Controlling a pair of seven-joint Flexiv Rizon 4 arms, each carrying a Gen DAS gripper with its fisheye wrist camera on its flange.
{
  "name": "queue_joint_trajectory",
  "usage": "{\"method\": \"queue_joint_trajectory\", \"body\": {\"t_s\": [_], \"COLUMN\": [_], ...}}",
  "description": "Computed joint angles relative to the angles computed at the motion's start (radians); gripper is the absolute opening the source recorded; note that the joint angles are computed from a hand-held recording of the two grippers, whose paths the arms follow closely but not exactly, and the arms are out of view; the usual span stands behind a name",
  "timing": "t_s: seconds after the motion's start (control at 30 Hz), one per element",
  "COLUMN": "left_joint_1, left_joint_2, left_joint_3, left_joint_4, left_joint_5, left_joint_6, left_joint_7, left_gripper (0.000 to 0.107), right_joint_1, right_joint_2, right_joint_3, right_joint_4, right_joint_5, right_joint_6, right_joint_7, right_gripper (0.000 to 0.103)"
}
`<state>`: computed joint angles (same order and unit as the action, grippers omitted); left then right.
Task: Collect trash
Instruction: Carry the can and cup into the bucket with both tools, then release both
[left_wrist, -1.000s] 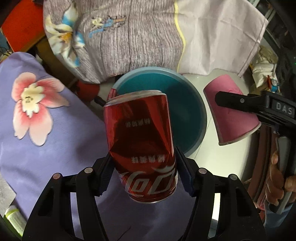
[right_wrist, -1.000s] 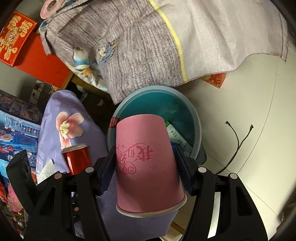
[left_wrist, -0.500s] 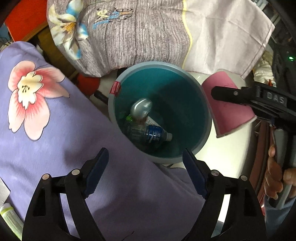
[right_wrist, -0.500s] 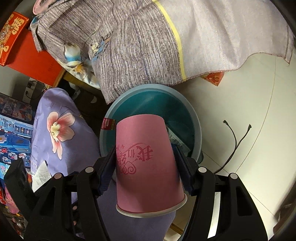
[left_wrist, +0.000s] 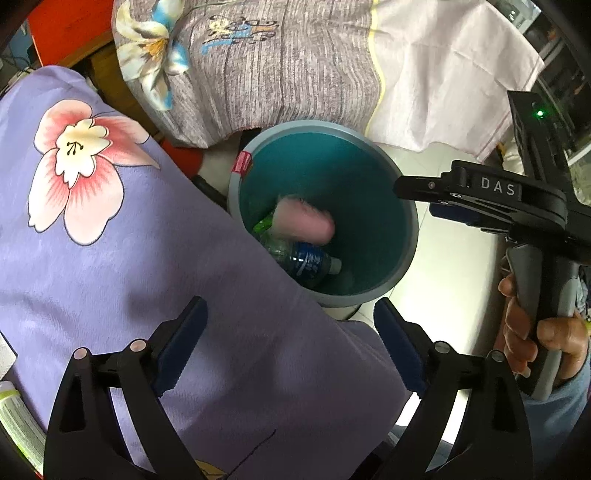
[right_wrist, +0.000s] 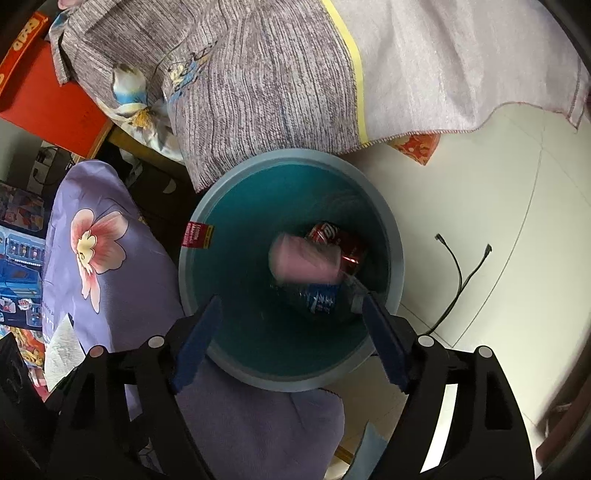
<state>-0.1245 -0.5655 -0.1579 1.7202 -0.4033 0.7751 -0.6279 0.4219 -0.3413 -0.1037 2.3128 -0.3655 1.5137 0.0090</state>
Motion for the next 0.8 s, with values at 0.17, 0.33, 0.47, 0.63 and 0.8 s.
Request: {"method": "queue_joint_trajectory", "body": {"t_s": [0.17, 0.33, 0.47, 0.63, 0.8], "left_joint_1": [0.011, 0.025, 0.047, 0.081, 0.122], "left_joint_2": [0.012, 0.029, 0.055, 0.097, 0.146], "left_joint_3": [0.001, 0.005, 0.006, 0.013, 0.026], "left_joint_4": [0.013, 0.034, 0.061, 0.105, 0.151], "left_joint_5": [-0.014, -0.03, -0.058, -0.105, -0.164], "left_joint_6": [-0.004, 0.006, 0.022, 0.049, 0.074], "left_joint_7": [-0.001, 0.005, 0.025, 0.064, 0.12], "left_gripper": [0.094, 0.096, 0.096, 0.096, 0.096], "right_joint_1": [-0.028, -0.025, -0.016, -0.003, 0.011], "right_joint_2": [0.003, 0.022, 0.037, 0.052, 0.054], "right_joint_3": [0.055, 0.073, 0.079, 0.097, 0.125], "right_joint_4": [-0.014, -0.027, -0.043, -0.072, -0.115], "right_joint_5": [0.029, 0.006, -0.039, -0.105, -0.152], "right_joint_6": [-0.039, -0.088, -0.117, -0.147, -0.179], "right_joint_7": [-0.012, -0.001, 0.022, 0.058, 0.083], "right_gripper": [0.077, 0.08, 0.081, 0.081, 0.081]}}
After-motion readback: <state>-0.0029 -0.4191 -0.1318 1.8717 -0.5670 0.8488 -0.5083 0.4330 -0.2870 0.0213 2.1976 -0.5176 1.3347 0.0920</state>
